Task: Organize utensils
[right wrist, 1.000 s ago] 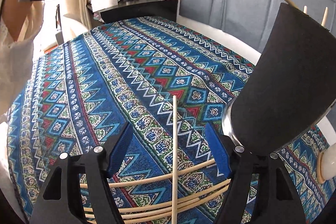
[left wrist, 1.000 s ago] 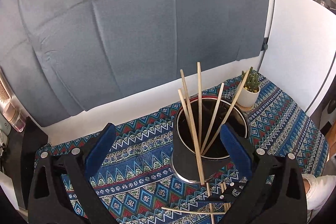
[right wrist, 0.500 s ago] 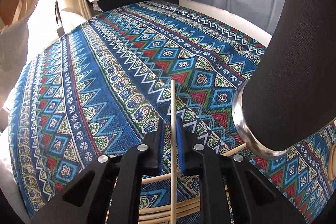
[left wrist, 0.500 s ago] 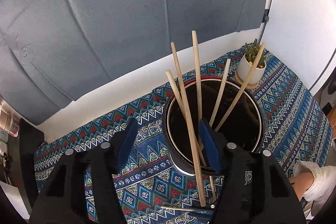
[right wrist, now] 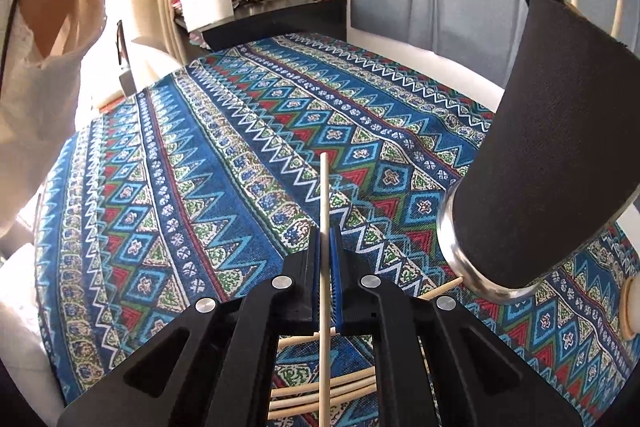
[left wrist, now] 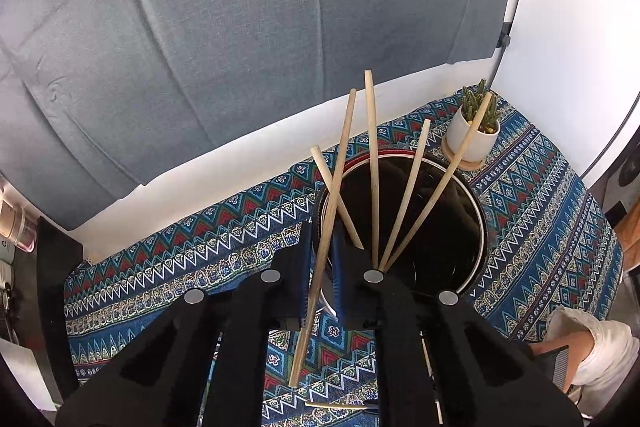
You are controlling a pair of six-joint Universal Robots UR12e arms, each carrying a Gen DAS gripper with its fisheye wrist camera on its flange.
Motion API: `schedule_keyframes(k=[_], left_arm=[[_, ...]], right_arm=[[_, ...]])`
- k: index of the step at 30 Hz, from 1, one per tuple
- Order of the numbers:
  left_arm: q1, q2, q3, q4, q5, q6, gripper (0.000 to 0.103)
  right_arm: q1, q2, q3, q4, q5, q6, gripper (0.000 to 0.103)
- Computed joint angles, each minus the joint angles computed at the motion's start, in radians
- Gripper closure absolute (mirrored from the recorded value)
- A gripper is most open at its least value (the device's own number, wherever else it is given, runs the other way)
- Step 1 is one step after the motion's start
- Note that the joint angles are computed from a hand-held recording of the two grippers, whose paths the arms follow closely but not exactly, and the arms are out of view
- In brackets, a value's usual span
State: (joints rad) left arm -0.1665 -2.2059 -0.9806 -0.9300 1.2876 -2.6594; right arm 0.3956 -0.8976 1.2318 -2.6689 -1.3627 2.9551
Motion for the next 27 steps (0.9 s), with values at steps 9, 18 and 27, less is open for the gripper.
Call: schedule_keyframes(k=[9,18,27], left_arm=[[0.016,0.041,-0.037,0.047,-0.021,-0.032,0.098],[0.059,0.1,-0.117,0.119,-0.148,-0.085,0.098],[0.074,0.16,-0.168,0.155,-0.212,-0.055,0.098]], right_arm=[[-0.024,-0.04,0.05,-0.113,0.035,0.089,0.098],[-0.054,-0.111,0.139,-0.3,0.055,0.189,0.098],[-0.063,-0.132,0.146,-0.626,-0.089,0.283,0.098]])
